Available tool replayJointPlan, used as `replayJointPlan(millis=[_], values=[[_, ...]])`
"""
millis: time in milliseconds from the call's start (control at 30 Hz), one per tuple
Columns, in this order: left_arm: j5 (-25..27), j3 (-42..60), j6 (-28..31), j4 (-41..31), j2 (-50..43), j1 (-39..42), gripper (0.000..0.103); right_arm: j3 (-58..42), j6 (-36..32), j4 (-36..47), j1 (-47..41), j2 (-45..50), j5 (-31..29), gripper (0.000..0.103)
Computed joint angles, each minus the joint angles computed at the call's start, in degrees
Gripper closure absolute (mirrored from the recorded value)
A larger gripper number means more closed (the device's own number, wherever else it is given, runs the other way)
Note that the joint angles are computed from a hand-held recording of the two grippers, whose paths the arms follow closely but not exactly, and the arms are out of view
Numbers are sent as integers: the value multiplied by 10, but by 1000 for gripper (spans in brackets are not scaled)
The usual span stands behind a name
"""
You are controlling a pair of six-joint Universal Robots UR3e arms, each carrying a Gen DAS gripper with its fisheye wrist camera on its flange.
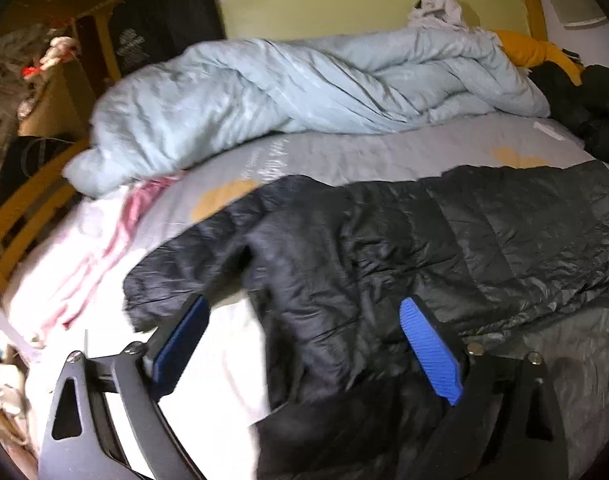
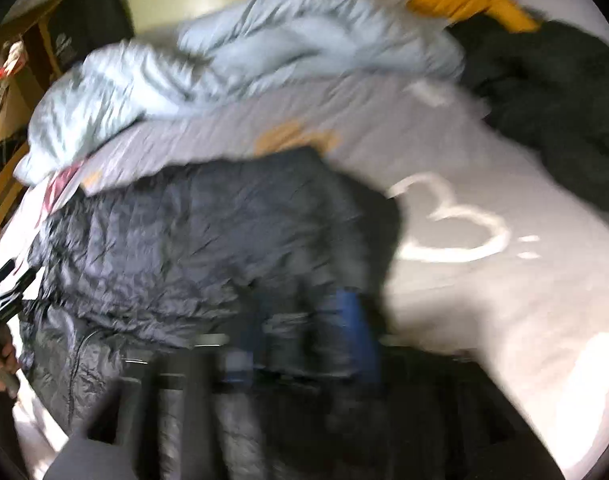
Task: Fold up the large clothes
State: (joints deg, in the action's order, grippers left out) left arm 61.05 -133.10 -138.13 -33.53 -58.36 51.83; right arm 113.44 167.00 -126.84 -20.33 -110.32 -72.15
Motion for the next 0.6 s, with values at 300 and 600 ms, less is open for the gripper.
replayJointPlan(millis=[300,600], values=[[-102,61,55,-217,62,163,3,25,-2,104,-70,-45,-52,18],[-210,261,144,-555,-100,284,3,84,-33,17,-89,-141,-14,23]])
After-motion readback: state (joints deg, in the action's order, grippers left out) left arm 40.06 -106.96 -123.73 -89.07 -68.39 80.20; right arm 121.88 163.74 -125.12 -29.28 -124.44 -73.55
